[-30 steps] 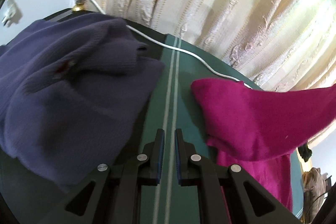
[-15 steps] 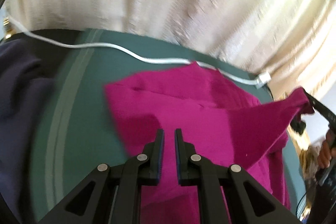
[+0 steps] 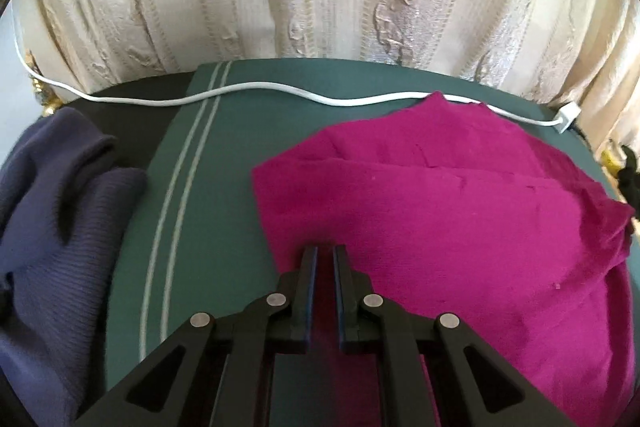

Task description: Fold clothes

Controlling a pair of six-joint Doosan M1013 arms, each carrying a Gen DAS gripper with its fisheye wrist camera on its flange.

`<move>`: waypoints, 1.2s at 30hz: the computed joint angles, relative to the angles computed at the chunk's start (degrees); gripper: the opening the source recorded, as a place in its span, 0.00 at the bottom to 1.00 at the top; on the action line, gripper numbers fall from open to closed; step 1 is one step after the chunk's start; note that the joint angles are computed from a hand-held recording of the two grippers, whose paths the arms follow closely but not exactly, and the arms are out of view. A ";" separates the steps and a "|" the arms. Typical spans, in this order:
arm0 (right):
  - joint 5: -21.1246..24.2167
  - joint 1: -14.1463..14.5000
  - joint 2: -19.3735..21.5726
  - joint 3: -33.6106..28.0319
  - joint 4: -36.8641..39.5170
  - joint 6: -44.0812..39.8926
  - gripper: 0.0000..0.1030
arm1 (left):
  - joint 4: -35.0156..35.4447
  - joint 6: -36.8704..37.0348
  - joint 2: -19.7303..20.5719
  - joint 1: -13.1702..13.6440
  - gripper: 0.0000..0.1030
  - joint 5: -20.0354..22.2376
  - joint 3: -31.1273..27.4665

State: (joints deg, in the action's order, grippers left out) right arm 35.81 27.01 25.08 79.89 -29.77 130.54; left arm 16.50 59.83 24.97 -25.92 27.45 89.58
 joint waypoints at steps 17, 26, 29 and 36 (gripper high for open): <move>6.72 2.48 2.61 -0.55 1.68 -4.28 0.56 | -2.58 0.09 -0.21 1.04 0.10 0.35 0.32; -0.45 3.88 -5.87 9.50 10.06 -11.18 0.69 | -23.24 14.75 -6.71 2.60 0.11 -0.57 7.86; -2.40 5.13 -9.17 13.93 9.22 -12.60 0.69 | -22.52 15.79 -9.35 1.71 0.11 -1.12 10.87; -8.21 8.70 -16.10 23.36 11.07 -21.24 0.69 | -21.96 19.50 -14.33 -2.34 0.11 -3.72 16.48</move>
State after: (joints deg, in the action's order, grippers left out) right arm 27.60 35.70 8.98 103.25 -18.70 109.30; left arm -5.46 79.33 10.64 -28.26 23.73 106.07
